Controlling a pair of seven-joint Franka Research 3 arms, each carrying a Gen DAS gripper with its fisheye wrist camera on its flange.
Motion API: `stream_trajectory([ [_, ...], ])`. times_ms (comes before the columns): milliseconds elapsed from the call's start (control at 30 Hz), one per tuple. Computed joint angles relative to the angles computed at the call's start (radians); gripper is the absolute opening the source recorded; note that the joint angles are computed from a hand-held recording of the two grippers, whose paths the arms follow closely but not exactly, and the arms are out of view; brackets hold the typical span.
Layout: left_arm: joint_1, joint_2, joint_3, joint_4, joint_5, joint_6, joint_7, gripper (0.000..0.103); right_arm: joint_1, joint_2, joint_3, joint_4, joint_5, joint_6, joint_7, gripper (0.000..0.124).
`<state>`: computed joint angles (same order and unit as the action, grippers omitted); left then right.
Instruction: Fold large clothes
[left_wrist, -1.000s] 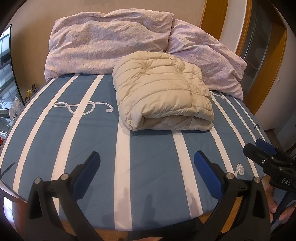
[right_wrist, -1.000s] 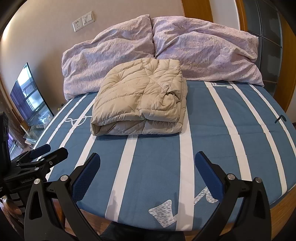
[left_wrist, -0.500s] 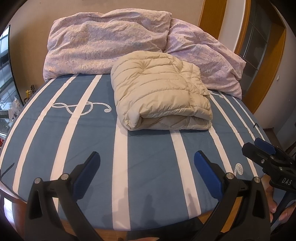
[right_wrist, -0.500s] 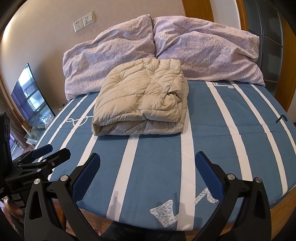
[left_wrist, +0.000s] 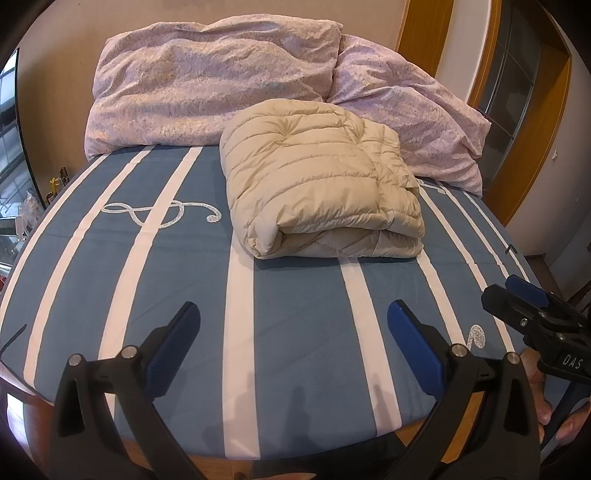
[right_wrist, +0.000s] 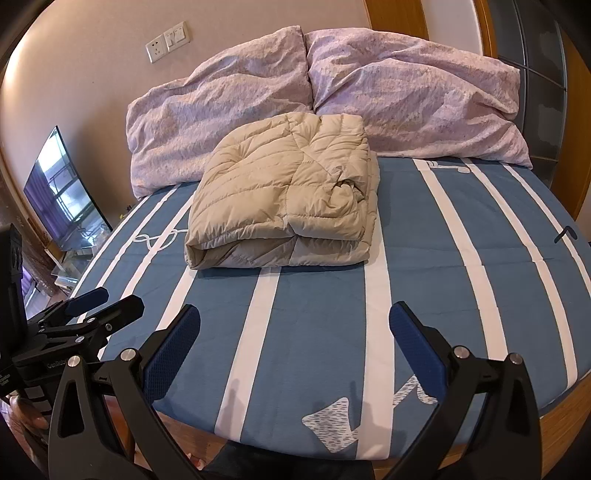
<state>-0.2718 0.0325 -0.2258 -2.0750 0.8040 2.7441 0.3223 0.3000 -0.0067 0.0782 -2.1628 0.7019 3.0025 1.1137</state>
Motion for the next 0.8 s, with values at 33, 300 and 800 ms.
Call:
stream_trajectory([
  [33, 0.0, 0.0, 0.0, 0.0, 0.001, 0.0, 0.0, 0.101, 0.0, 0.0, -0.001, 0.001, 0.002, -0.001, -0.002, 0.102],
  [300, 0.0, 0.004, 0.0, 0.002, -0.007, 0.004, 0.005, 0.101, 0.0, 0.005, 0.0, 0.006, 0.019, -0.011, -0.015, 0.102],
  [800, -0.006, 0.011, 0.003, 0.008, -0.011, 0.006, 0.007, 0.101, -0.002, 0.008, 0.002, 0.008, 0.03, -0.013, -0.022, 0.102],
])
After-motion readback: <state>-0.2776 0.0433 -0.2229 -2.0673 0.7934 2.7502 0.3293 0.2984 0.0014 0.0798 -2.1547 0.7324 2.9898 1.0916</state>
